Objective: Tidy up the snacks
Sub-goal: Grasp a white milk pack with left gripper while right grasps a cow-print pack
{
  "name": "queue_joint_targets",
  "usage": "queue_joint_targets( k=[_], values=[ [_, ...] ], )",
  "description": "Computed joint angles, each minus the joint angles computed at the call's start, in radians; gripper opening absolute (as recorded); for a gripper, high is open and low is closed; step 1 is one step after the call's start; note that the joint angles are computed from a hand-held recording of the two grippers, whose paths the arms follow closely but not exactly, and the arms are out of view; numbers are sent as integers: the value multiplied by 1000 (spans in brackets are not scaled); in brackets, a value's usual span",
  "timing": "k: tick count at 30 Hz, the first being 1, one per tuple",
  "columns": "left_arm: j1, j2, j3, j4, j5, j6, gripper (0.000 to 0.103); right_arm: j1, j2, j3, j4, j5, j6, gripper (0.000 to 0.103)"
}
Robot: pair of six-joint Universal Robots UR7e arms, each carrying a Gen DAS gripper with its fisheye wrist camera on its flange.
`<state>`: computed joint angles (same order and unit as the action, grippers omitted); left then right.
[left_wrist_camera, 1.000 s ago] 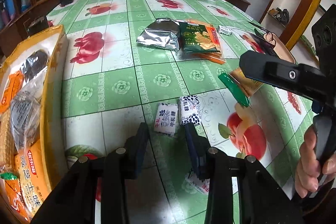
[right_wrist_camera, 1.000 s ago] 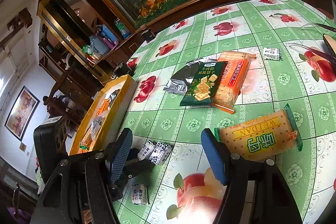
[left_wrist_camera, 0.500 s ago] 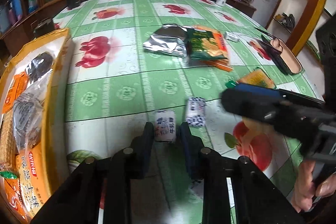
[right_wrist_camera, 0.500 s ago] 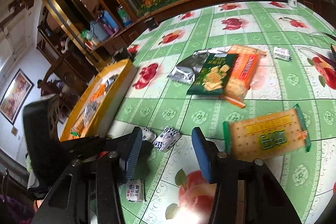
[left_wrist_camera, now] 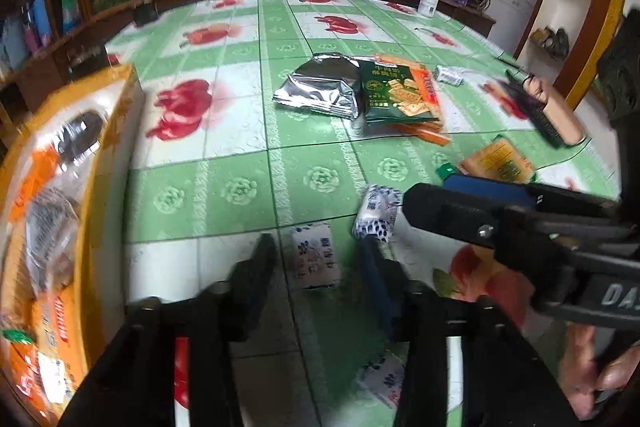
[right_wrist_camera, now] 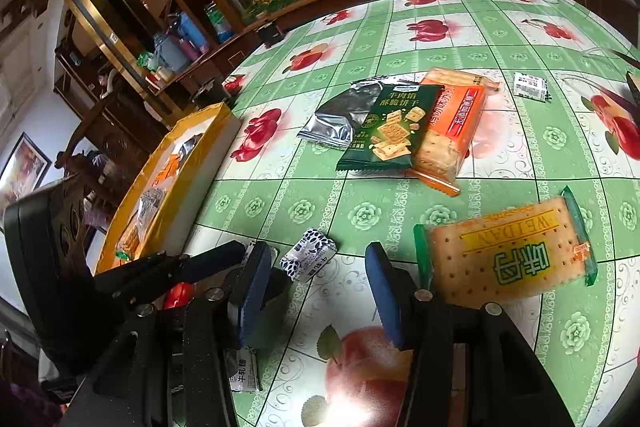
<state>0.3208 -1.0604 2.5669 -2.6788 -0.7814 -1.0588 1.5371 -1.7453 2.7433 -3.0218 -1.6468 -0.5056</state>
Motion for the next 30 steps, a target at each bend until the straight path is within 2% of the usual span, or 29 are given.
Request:
queue_joint_targets(
  k=[1, 7, 12, 16, 18, 19, 21, 24, 26, 28, 30],
  values=[
    [-3, 7, -1, 2, 12, 0, 18, -1, -3, -1, 6, 2, -2, 54],
    [-3, 11, 47, -150, 29, 16, 18, 7, 5, 0, -3, -6, 4, 54],
    [-48, -42, 96, -153, 115, -80, 18, 45, 47, -3, -39, -45, -9, 54],
    [-82, -94, 131, -113, 175, -182, 18, 129, 149, -4, -154, -149, -63, 54],
    [-97, -118, 134, -47, 203, -231, 18, 169, 212, -4, -210, -201, -90, 54],
    [-99, -122, 136, -44, 206, -233, 18, 197, 265, -6, -262, -246, -104, 53],
    [-92, -119, 144, -83, 196, -215, 18, 216, 320, -10, -318, -286, -133, 53],
    [-85, -114, 150, -120, 182, -194, 18, 213, 354, -16, -345, -293, -169, 53],
    [-87, -114, 152, -124, 183, -193, 18, 221, 379, -8, -395, -308, -199, 40],
    [-88, -113, 153, -128, 181, -193, 18, 228, 397, -1, -436, -321, -208, 39],
    [-85, -112, 153, -134, 178, -191, 18, 211, 362, 5, -413, -290, -203, 39]
  ],
)
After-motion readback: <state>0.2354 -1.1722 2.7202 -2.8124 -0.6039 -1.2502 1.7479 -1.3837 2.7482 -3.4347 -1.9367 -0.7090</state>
